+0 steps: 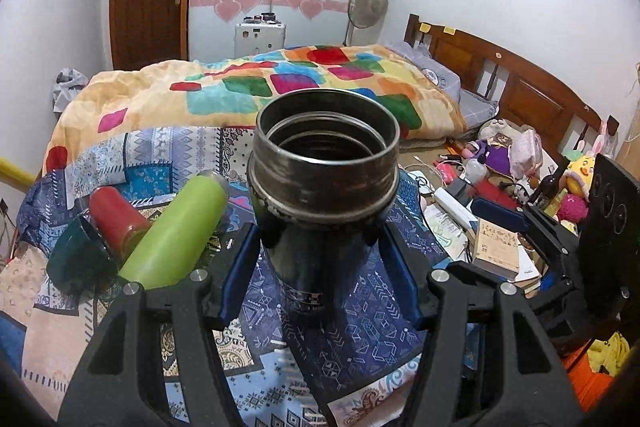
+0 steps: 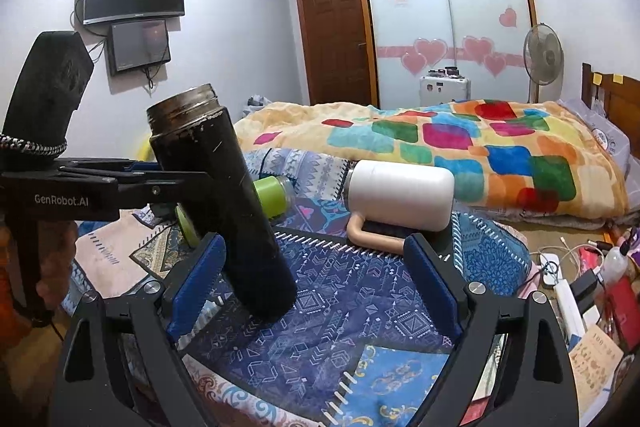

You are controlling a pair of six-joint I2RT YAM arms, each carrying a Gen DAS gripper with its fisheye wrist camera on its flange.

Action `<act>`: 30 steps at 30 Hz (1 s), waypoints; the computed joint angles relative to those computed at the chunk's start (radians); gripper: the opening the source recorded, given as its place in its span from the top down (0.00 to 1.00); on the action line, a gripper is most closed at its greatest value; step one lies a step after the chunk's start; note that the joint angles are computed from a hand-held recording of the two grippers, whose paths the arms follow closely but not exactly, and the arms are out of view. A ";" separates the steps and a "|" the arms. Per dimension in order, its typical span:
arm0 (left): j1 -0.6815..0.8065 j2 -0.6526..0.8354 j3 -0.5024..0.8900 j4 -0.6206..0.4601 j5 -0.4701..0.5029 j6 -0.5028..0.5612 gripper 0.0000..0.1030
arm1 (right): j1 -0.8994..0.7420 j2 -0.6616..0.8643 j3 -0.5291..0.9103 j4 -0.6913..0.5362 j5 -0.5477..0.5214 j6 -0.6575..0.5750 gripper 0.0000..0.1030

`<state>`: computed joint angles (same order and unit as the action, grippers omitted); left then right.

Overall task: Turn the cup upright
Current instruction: 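Rotate the black thermos upright with the left gripper, opening end up, then lower the upright thermos onto the blanket and open the left gripper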

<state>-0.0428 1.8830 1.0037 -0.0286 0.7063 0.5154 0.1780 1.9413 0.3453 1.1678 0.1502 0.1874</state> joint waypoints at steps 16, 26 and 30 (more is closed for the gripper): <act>0.022 -0.063 -0.060 0.059 0.020 -0.021 0.40 | 0.052 -0.124 -0.083 0.003 0.087 0.009 0.13; 0.200 -0.343 -0.339 0.286 0.139 -0.080 0.37 | 0.187 -0.372 -0.162 -0.066 0.235 0.027 0.13; 0.286 -0.454 -0.437 0.366 0.217 -0.123 0.33 | 0.299 -0.500 -0.181 -0.129 0.356 0.025 0.13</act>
<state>0.2433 1.4295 0.5668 0.3375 0.9230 0.3929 0.4767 1.4410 0.1643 1.0390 0.5058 0.2120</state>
